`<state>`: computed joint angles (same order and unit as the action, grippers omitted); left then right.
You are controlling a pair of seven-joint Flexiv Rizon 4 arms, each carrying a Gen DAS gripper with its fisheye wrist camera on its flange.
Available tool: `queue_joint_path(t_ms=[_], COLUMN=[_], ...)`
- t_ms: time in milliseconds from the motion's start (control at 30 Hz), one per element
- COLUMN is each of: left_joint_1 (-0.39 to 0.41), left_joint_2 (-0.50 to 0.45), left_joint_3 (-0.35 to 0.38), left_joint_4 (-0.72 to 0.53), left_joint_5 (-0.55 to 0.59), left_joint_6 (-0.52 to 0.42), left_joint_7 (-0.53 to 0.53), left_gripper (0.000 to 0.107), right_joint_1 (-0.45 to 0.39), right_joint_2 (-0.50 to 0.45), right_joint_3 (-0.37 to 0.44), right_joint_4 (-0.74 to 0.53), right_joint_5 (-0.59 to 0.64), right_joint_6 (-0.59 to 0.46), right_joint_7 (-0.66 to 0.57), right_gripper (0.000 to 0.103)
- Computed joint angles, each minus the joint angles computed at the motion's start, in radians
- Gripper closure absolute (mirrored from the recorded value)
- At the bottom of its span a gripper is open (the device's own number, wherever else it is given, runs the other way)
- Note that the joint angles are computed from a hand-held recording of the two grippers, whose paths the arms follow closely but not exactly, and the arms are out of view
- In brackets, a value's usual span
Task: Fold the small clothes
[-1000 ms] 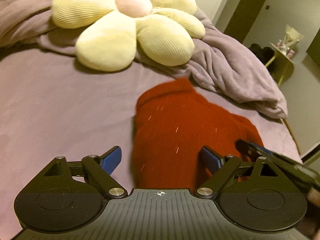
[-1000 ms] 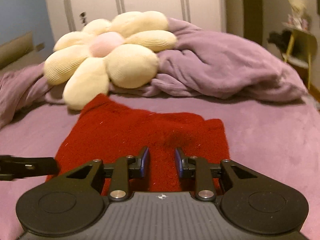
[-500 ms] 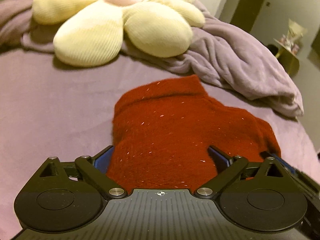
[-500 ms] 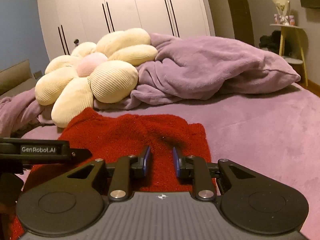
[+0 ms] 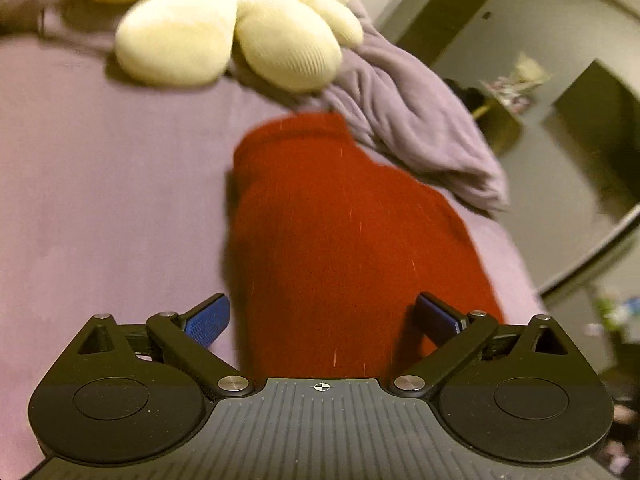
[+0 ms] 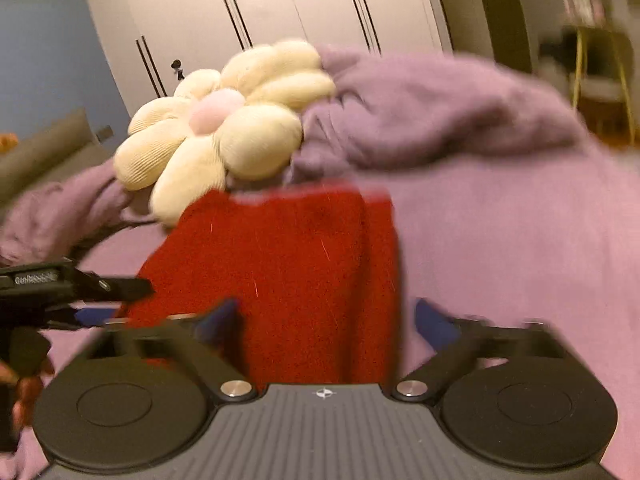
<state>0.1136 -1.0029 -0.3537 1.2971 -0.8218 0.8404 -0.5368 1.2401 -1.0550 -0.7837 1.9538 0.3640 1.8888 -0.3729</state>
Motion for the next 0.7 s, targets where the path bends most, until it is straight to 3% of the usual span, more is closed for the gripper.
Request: queue_joint_path(t_ms=[133, 267, 367, 500, 633, 700], left_joint_1=[0.025, 0.01, -0.013, -0.035, -0.038, -0.028], left_joint_2=[-0.045, -0.116, -0.141, -0.171, -0.189, -0.174], left_joint_3=[0.015, 0.02, 0.015, 0.007, -0.01, -0.031], left_joint_4=[-0.06, -0.168, -0.2, -0.233, -0.243, -0.205], left_joint_5=[0.004, 0.011, 0.016, 0.023, 0.015, -0.004], left_joint_6=[-0.153, -0.266, -0.241, -0.209, -0.174, -0.133], left_joint_7=[-0.103, -0.214, -0.212, -0.213, -0.208, -0.17], left_gripper=[0.005, 0.004, 0.005, 0.006, 0.014, 0.021], right_joint_1=[-0.186, -0.372, -0.487, -0.615, -0.669, -0.665], right_joint_2=[0.078, 0.061, 0.032, -0.001, -0.024, -0.028], right_joint_3=[0.264, 0.434, 0.524, 0.633, 0.683, 0.691], right_joint_4=[0.023, -0.055, -0.126, -0.208, -0.271, -0.291], right_joint_5=[0.063, 0.038, -0.028, -0.134, -0.16, -0.132], right_joint_6=[0.198, 0.344, 0.384, 0.435, 0.403, 0.389], right_joint_7=[0.024, 0.046, 0.045, 0.038, 0.006, -0.019], right_gripper=[0.007, 0.008, 0.01, 0.022, 0.029, 0.04])
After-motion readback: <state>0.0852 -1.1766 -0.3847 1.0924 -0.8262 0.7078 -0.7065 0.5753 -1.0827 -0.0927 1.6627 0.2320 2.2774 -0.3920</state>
